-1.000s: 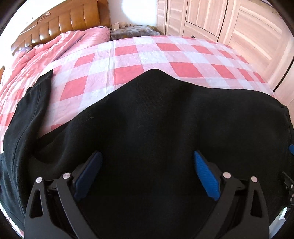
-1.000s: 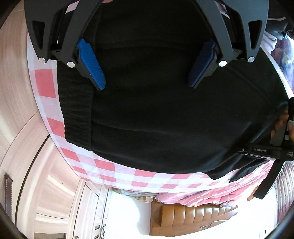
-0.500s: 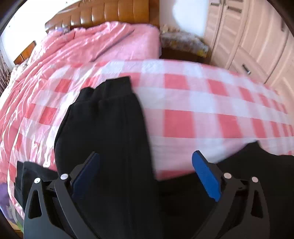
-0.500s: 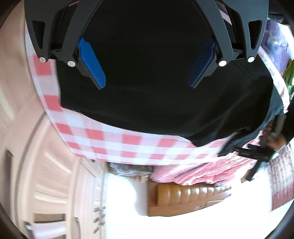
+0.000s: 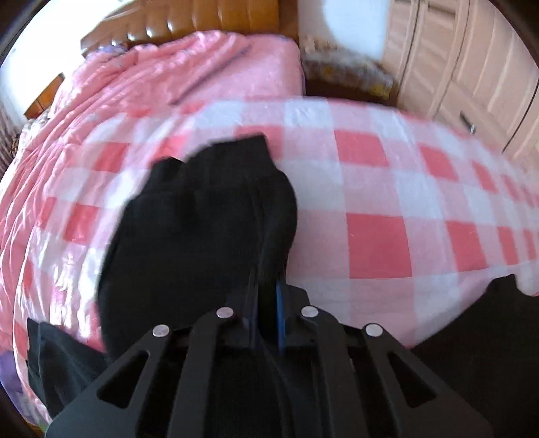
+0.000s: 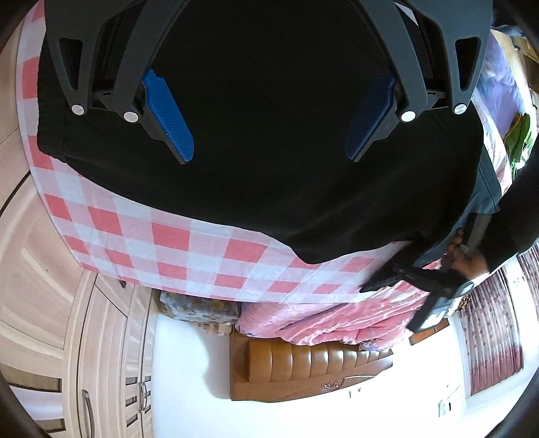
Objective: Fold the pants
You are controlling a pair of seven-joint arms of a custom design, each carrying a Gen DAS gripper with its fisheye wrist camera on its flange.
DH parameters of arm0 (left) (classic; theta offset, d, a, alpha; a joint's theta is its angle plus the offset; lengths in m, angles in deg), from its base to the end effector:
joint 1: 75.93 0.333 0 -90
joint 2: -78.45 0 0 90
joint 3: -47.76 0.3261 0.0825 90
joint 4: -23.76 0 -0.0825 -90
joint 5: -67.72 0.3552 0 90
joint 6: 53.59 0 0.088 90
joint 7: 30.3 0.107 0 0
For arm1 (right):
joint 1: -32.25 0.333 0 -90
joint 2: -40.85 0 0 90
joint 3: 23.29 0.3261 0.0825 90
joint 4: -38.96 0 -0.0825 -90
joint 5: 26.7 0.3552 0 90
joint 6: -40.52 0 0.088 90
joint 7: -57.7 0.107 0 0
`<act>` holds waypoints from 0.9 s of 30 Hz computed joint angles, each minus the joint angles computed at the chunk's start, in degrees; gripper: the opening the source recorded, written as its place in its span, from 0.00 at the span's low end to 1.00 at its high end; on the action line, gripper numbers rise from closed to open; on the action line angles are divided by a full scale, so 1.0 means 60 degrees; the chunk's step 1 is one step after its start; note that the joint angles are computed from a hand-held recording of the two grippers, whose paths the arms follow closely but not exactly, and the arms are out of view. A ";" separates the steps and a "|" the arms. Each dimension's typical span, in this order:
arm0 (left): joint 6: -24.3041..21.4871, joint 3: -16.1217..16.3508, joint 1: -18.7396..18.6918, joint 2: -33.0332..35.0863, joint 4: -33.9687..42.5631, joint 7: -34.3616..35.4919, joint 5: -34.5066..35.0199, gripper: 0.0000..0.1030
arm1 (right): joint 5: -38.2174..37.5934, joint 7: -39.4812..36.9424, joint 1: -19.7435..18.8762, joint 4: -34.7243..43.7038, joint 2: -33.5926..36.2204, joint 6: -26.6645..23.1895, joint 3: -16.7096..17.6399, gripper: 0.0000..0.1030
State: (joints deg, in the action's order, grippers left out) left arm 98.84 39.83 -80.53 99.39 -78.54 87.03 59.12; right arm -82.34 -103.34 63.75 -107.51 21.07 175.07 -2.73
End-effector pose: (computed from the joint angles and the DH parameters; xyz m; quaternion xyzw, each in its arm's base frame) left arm 0.6518 -0.1293 0.4334 -0.4678 0.8441 -0.2115 0.1548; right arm 0.2585 0.3169 0.4253 -0.5350 0.7418 -0.3113 0.2581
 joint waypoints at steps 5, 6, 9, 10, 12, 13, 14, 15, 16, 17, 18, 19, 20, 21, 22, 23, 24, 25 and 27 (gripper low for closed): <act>0.1239 -0.1257 0.1878 -0.1611 -0.1717 0.3463 -0.3870 0.07 | -0.0032 0.0312 0.0056 -0.0108 -0.0134 -0.0038 0.0098 0.86; 0.1223 -0.1342 0.2167 -0.1938 -0.1928 0.4286 -0.4857 0.07 | -0.0040 0.0393 0.0057 -0.0130 -0.0146 -0.0028 0.0109 0.86; 0.0747 -0.1088 0.2736 -0.3037 -0.2704 0.6494 -0.7297 0.07 | -0.0163 0.0663 0.0010 -0.0146 -0.0055 0.0207 0.0080 0.86; 0.0608 -0.0842 0.2832 -0.3364 -0.3023 0.7121 -0.7913 0.07 | -0.0203 0.0732 -0.0002 -0.0088 0.0037 0.0252 0.0090 0.86; 0.0423 -0.0351 0.2868 -0.3753 -0.3500 0.7810 -0.8631 0.07 | -0.0330 0.0799 -0.0016 0.0072 0.0263 0.0359 0.0081 0.86; 0.0465 -0.0088 0.2889 -0.3806 -0.3703 0.8048 -0.8909 0.08 | -0.0454 0.0782 -0.0018 0.0204 0.0435 0.0466 0.0067 0.86; 0.0459 0.0174 0.2914 -0.3740 -0.3816 0.8136 -0.9028 0.08 | -0.0562 0.0678 -0.0007 0.0384 0.0645 0.0551 0.0043 0.86; 0.0328 0.0400 0.2917 -0.3644 -0.3836 0.7953 -0.8854 0.08 | -0.0642 0.0480 0.0019 0.0610 0.0886 0.0577 0.0015 0.86; -0.0003 0.0689 0.2980 -0.3397 -0.3755 0.7568 -0.8590 0.09 | -0.0690 0.0286 0.0064 0.0817 0.1096 0.0543 -0.0008 0.86; -0.0203 0.0909 0.2999 -0.3189 -0.3679 0.7312 -0.8491 0.09 | -0.0732 -0.0006 0.0115 0.1071 0.1339 0.0499 -0.0050 0.86; -0.0242 0.1044 0.3027 -0.3021 -0.3662 0.7177 -0.8429 0.09 | -0.0766 -0.0226 0.0171 0.1242 0.1500 0.0477 -0.0106 0.86; -0.0314 0.1141 0.3092 -0.2907 -0.3713 0.7298 -0.8434 0.09 | -0.0794 -0.0640 0.0220 0.1565 0.1779 0.0455 -0.0176 0.86; -0.0435 0.1195 0.3168 -0.2840 -0.3718 0.7524 -0.8555 0.16 | -0.0813 -0.0864 0.0271 0.1723 0.1913 0.0459 -0.0253 0.86; -0.0518 0.1214 0.3221 -0.2855 -0.3787 0.7724 -0.8684 0.23 | -0.0843 -0.1232 0.0299 0.1979 0.2127 0.0493 -0.0350 0.86; -0.0519 0.1216 0.3248 -0.2889 -0.3843 0.7921 -0.8825 0.42 | -0.0900 -0.1570 0.0316 0.2208 0.2322 0.0550 -0.0452 0.86; -0.0441 0.1205 0.3268 -0.3007 -0.3967 0.8349 -0.9179 0.61 | -0.1016 -0.2070 0.0301 0.2548 0.2618 0.0658 -0.0583 0.86; -0.0167 0.1162 0.3235 -0.3218 -0.4165 0.9059 -0.9801 0.68 | -0.1129 -0.2385 0.0294 0.2748 0.2806 0.0821 -0.0710 0.85; -0.0056 0.1185 0.3210 -0.3364 -0.4282 0.9708 -1.0326 0.75 | -0.1286 -0.2825 0.0226 0.3012 0.3063 0.1231 -0.0899 0.85; 0.0305 0.1168 0.3023 -0.3639 -0.4493 1.1013 -1.1320 0.81 | -0.1415 -0.3591 0.0069 0.3506 0.3542 0.2077 -0.1256 0.84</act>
